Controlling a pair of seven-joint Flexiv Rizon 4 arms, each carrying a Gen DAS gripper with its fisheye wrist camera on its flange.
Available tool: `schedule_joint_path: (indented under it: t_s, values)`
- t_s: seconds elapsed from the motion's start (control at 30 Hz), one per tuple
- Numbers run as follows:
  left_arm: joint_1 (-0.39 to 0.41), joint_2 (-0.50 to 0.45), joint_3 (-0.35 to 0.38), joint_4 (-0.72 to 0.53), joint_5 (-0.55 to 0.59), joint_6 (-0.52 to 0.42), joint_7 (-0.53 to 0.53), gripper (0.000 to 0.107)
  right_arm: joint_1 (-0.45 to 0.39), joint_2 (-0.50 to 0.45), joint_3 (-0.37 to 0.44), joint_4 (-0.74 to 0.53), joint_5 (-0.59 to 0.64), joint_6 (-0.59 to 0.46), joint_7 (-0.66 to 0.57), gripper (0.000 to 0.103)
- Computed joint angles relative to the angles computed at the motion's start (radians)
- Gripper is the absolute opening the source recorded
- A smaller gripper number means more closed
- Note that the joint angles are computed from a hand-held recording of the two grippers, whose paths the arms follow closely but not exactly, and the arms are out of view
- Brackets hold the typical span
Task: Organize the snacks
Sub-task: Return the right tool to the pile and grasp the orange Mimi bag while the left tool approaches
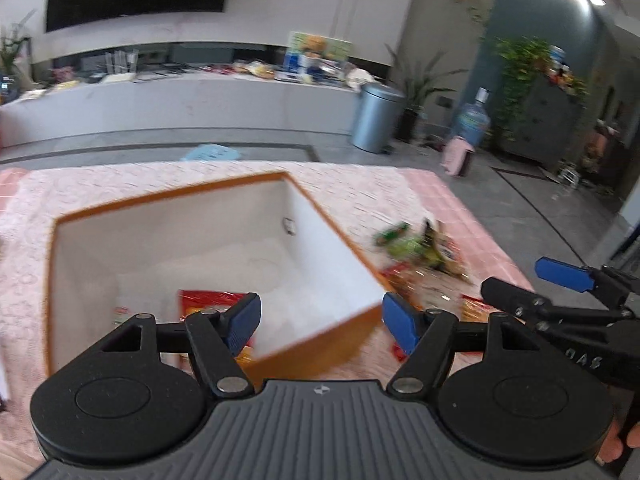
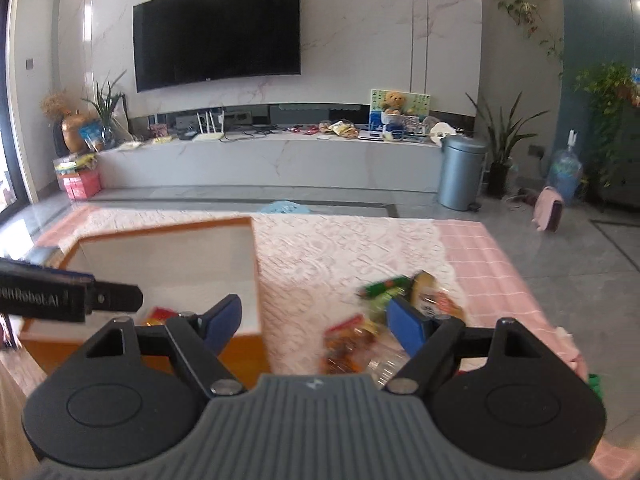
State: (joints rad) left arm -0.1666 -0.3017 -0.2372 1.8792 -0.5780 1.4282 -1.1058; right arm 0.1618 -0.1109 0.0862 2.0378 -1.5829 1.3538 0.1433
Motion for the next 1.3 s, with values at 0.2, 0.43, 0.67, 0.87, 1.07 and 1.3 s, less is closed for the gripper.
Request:
schedule_joint_path:
  t_s: [0.2,0.43,0.67,0.87,1.07,1.3]
  values:
    - [-0.005,-0.027,-0.058,-0.006,-0.026,-0.020,0.090,0.079,-0.027,0.065,0.008,0.112,0.039,-0.031,-0.083,0.078]
    - [-0.021,-0.067,-0.100,-0.017,-0.054,-0.035,0.187,0.078,-0.043,0.074,0.009,0.168,0.108,-0.059,-0.213,0.085]
    - [-0.056,-0.110,-0.081,-0.042,-0.004,-0.063,0.175,0.078,-0.039,0.062,0.008,0.185,0.219,-0.109,-0.408,0.086]
    - [-0.060,-0.146,-0.076,-0.072,0.023,-0.098,0.146,0.078,-0.034,0.036,0.004,0.180,0.495,-0.077,-0.571,0.084]
    - [-0.056,-0.181,-0.080,-0.093,0.031,-0.113,0.138,0.078,-0.021,-0.011,-0.003,0.151,0.747,-0.050,-0.726,0.081]
    - [-0.069,-0.231,-0.084,-0.146,0.040,-0.127,0.113,0.075,0.018,-0.054,-0.001,0.089,0.942,-0.132,-0.906,0.081]
